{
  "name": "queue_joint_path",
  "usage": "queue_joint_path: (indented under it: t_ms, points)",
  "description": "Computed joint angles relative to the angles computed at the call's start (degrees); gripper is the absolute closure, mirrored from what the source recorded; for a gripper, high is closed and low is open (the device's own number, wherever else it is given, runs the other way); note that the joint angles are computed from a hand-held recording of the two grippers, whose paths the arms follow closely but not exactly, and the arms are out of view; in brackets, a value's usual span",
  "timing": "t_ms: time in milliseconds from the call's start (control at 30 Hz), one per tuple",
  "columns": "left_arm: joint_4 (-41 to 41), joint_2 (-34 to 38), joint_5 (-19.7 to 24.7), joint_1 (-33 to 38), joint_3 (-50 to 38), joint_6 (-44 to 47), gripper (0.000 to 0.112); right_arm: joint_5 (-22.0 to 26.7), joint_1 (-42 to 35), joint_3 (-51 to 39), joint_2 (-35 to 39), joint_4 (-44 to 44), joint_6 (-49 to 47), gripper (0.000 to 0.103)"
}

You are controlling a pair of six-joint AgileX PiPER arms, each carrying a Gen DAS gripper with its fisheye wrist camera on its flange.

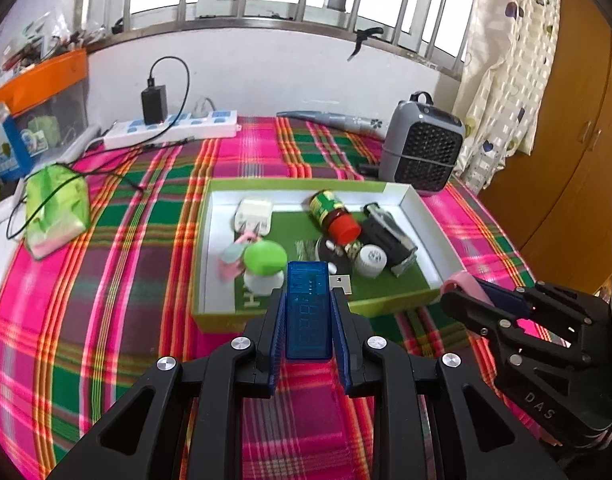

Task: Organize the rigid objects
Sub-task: 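Carry the blue USB stick and pink clip over the green box and lower them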

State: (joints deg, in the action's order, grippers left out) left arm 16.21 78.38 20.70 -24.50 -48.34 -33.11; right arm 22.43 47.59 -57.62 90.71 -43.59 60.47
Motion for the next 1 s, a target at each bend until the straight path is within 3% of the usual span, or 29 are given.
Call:
queue_joint_path:
  t_ms: [700, 1000]
  points:
    - [-15.04, 12.36, -0.12, 5.91, -12.4, 17.45, 0.091, 1.05, -8.59, -12.32, 8.5, 15.22, -18.6, 0.084]
    - [-16.17, 17.12, 0.28, 6.3, -16.56, 19.53, 0.091, 2.88, -11.29, -19.26, 14.29, 21.04, -25.46, 0.084]
